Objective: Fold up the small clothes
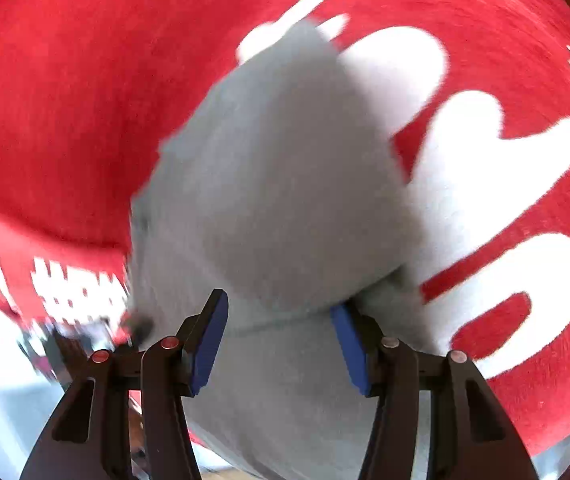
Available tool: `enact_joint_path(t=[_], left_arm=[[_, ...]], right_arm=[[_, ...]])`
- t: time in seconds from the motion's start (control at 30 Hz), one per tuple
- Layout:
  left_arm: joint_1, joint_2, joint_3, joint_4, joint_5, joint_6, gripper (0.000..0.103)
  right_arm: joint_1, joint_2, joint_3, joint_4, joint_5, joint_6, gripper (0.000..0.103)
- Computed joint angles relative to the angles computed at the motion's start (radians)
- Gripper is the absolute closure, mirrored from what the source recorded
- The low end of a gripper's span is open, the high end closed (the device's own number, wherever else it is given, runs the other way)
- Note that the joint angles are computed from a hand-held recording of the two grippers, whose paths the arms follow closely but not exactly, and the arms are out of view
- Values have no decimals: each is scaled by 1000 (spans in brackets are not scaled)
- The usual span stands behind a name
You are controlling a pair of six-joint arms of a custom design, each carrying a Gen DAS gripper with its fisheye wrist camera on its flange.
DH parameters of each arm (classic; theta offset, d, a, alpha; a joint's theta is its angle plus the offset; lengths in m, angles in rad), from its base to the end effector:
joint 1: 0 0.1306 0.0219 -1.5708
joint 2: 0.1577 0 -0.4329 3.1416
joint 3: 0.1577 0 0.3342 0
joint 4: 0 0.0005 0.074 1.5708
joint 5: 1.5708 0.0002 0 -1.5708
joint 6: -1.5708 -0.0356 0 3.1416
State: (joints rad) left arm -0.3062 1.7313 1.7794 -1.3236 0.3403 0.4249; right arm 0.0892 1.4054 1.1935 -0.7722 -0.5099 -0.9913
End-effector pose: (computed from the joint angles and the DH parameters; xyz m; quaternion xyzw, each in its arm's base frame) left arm 0.4942 -0.1692 0.4549 -0.0329 0.9746 -0.2083 0.0755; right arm 0.4002 0.0527 0.4056 0.3382 0.8655 0.3510 0.1158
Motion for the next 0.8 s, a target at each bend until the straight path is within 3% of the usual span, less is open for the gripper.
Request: enact_joint_path(t=[0.03, 0.07, 0.3, 0.4, 0.5, 0.53, 0.57, 0.6, 0.63, 0.67, 0.7, 0.8], left_arm=[[2, -9, 1, 6, 1, -2, 93], [3, -17, 0, 8, 0, -3, 93], [32, -80, -107, 7, -54, -9, 93], [54, -104, -155, 34, -15, 15, 93], [54, -105, -137, 26, -36, 36, 92], [60, -98, -125, 21, -12, 44, 92], [63, -89, -110, 7, -6, 52, 86], [63, -83, -96, -10, -17, 50, 54], [56, -74, -75, -32, -65, 46, 31], [49, -77, -65, -38, -124, 43, 6], [43, -80, -59, -37, -161, 39, 5], [48, -79, -48, -53, -173, 13, 5]], right_arm=[[0, 3, 11, -11, 16, 14, 73], [2, 6, 21, -21, 23, 39, 96], [2, 42, 66, -136, 55, 257, 96], [-39, 43, 51, -131, -4, 265, 94], [-48, 38, 48, -135, -50, 236, 92], [-44, 34, 46, -128, -79, 221, 92], [-35, 30, 42, -110, -102, 200, 91], [-19, 23, 37, -87, -132, 175, 85], [-5, 20, 35, -66, -158, 159, 79], [23, 18, 31, -22, -186, 125, 62], [45, 20, 27, 21, -204, 95, 47], [141, 65, 33, 217, -250, -53, 46]])
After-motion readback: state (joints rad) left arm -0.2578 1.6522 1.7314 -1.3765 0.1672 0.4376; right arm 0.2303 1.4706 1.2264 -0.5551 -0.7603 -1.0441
